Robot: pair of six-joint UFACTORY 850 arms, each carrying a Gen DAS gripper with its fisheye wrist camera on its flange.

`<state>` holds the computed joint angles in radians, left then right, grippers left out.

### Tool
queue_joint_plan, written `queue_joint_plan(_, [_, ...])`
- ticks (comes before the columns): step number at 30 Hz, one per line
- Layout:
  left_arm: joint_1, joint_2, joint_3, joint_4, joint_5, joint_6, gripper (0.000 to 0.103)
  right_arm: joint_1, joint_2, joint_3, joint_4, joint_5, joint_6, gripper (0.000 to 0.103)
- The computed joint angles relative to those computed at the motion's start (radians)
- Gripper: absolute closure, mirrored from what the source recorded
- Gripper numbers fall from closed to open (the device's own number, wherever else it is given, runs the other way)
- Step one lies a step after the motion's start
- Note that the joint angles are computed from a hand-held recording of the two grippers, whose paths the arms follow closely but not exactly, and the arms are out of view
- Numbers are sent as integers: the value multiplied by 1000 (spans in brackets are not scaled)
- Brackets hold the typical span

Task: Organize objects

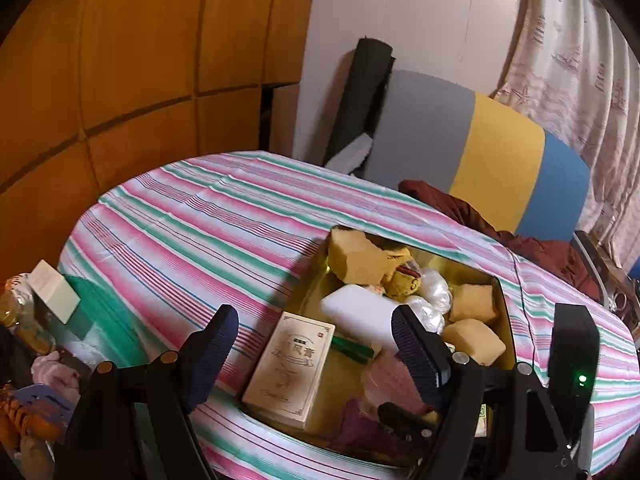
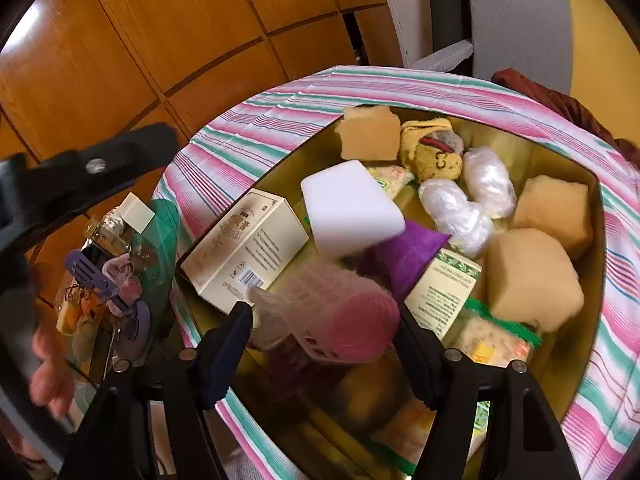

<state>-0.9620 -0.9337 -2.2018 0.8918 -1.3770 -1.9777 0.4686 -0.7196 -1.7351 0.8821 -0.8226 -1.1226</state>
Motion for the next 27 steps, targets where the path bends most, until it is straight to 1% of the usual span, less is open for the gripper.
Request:
queue_joint_plan(2, [-3,-14,-30,-5,-32,10,23,7,0,-4,-20,23,5,32])
queue_joint_plan(4, [-6,-36,-72,-17,-60,19,23,0,7,0,-11,57,20,28])
queue_joint_plan(7, [-9,-57,-114,-27,-70,22,23,-33,16,11,69,26,16,24])
queue_joint_plan(10, [-14,-95,-184,-37,-87,35,23,-59,56,63,138,47,-3,18])
queue_joint_plan(13, [-21,-138,-259,-50,-104,44,23,-69,108,123,134,111,9,12])
queue_joint_plan(15, [-26,-176,-325,-61,-133,55,23,-69,133,148,91,156,56,4])
queue_joint_plan(16, [-29,-190,-347,-64,-143,55,23,-71,139,154,75,170,75,1])
queue_joint_plan(19, [-36,-218,-387,-70,-161,49,23,-72,167,183,24,223,123,0])
queue_joint_plan(20, [-38,-218,-385,-73,-158,47,23,-72,177,192,1,243,137,0])
queue_joint_plan(21, [-41,-200,-350,-74,-133,33,23,-68,186,201,-24,267,154,0])
queue_joint_plan(23, [-49,-138,-233,-51,-57,-27,23,-57,211,225,-85,329,197,0])
queue_joint_plan(24, [-57,-88,-139,-16,4,-92,23,-51,219,232,-116,354,224,0])
queue_joint_plan(25, [-63,-56,-79,12,43,-143,23,-44,228,240,-161,382,265,0])
queue_joint_plan(26, [-68,-30,-32,37,73,-191,23,-38,236,247,-208,408,312,0])
queue_joint_plan(27, [-70,-25,-25,35,71,-206,23,-35,242,252,-228,422,332,0])
